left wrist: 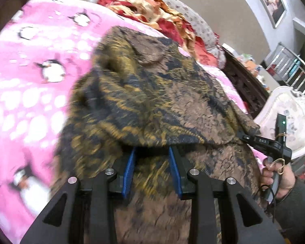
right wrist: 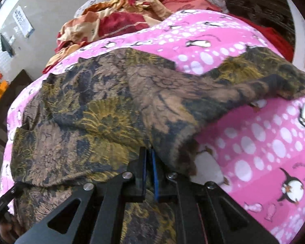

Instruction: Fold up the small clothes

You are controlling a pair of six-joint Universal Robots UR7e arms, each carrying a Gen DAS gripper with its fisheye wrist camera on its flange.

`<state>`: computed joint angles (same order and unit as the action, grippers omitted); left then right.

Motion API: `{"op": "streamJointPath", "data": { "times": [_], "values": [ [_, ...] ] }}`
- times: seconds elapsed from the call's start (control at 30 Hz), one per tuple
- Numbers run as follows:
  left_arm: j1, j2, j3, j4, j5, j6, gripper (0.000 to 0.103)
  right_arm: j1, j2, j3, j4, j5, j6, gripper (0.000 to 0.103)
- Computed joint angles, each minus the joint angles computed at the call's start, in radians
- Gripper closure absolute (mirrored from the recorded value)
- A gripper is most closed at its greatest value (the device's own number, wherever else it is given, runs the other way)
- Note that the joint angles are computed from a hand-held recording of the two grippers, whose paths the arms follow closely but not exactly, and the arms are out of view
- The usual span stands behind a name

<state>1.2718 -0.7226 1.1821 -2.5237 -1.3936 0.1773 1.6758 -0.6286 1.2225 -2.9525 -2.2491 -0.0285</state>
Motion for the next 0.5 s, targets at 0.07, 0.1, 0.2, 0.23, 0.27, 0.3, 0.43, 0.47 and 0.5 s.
{"op": "streamJointPath", "data": {
  "times": [0.07, 0.1, 0.2, 0.23, 0.27, 0.3, 0.43, 0.47, 0.5],
  "values": [
    [-0.02, -0.038, 0.071, -0.115, 0.061, 0.02, 0.091, -0.003, -0.01, 0.014, 0.035, 0.001, -0.016, 0.099],
    [-0.029, -0.047, 0.089, -0.165, 0.082, 0.034, 0.091, 0.0, -0.009, 0.02, 0.022, -0.011, -0.053, 0.099],
    [-0.046, -0.035, 0.048, -0.211, 0.099, 0.064, 0.09, 0.03, -0.008, 0.032, -0.029, -0.087, -0.148, 0.097],
    [-0.048, -0.015, 0.004, -0.183, 0.094, 0.062, 0.09, 0.045, -0.007, 0.044, -0.099, -0.088, -0.208, 0.095],
    [-0.049, 0.017, -0.062, -0.134, 0.082, 0.058, 0.09, 0.055, -0.005, 0.047, -0.147, -0.078, -0.256, 0.094],
    [-0.048, 0.046, -0.118, -0.092, 0.067, 0.052, 0.09, 0.064, 0.004, 0.038, -0.179, -0.071, -0.3, 0.092],
    [-0.056, 0.235, -0.419, 0.071, 0.16, 0.007, 0.09, 0.087, 0.084, -0.092, -0.222, -0.022, -0.471, 0.071],
    [-0.056, 0.267, -0.468, 0.086, 0.19, 0.005, 0.09, 0.082, 0.107, -0.137, -0.205, 0.009, -0.482, 0.07],
    [-0.055, 0.305, -0.528, 0.102, 0.216, 0.0, 0.09, 0.074, 0.131, -0.187, -0.168, 0.028, -0.471, 0.07]
  ]
}}
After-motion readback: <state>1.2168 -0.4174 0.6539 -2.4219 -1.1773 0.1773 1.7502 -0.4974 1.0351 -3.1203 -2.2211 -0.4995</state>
